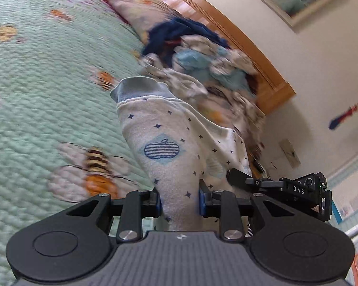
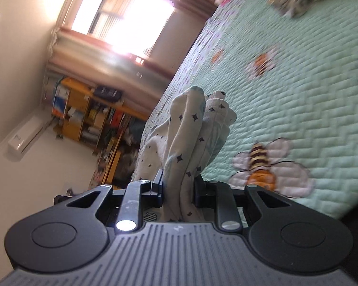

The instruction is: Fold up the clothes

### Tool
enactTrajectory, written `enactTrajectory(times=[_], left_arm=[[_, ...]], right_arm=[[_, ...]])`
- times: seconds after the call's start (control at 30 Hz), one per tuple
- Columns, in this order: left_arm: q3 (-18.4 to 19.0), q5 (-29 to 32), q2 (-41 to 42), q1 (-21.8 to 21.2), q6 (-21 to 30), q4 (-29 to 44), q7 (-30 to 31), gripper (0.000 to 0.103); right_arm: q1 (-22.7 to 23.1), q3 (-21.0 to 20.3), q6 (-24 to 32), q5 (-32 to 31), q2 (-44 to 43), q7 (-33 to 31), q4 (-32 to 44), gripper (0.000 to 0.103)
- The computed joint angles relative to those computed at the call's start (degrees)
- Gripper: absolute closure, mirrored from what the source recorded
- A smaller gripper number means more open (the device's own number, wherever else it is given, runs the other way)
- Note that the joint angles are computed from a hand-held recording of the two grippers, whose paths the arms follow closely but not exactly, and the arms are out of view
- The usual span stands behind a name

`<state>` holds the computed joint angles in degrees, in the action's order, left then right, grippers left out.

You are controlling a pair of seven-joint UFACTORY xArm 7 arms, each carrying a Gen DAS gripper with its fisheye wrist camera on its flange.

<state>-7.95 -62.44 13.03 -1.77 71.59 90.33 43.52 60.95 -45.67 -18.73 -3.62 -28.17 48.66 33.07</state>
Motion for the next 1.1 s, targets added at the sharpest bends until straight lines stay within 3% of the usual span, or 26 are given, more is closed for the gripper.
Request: enactTrajectory(times=[0.1, 0.23, 0.47, 0.63, 0.77, 1.1], left_arm=[[-1.6, 0.6, 0.5, -2.3, -0.3, 1.6, -0.8, 0.073], [-3.5, 1.4, 3.1, -5.4, -0.9, 6.7, -3.3, 0.073], [-7.3, 4.2, 11.3, -9.0, -1.2, 19.5, -9.4, 0.073], [-9.2, 5.9, 12.2, -11.2, -2.8, 19.1, -10.3, 0.073], [-9.1, 7.4, 12.0, -12.0, -4.4, 16.9, -11.0, 0.073], [-7.2, 7.6, 8.9, -9.3, -7.6, 10.3, -12.0, 0.073]], right_arm=[[-13.9, 11.9, 1.2, 3.9, -0.9, 1.1, -2.3, 0.078], [-25.5, 20.5, 2.1, 6.0, -1.6, 1.9, -2.1, 0.078], [-30.1, 18.4, 12.5, 6.6, -9.0, -5.1, -1.9, 0.078], [-35.0, 19.9, 13.3, 9.4, -15.1, -8.5, -7.5, 0.078], [-34.0, 18.0, 12.6, 12.4, -16.5, -11.2, -10.2, 0.078], [-16.1, 5.7, 7.1, 17.4, -12.9, -17.5, -8.6, 0.078]])
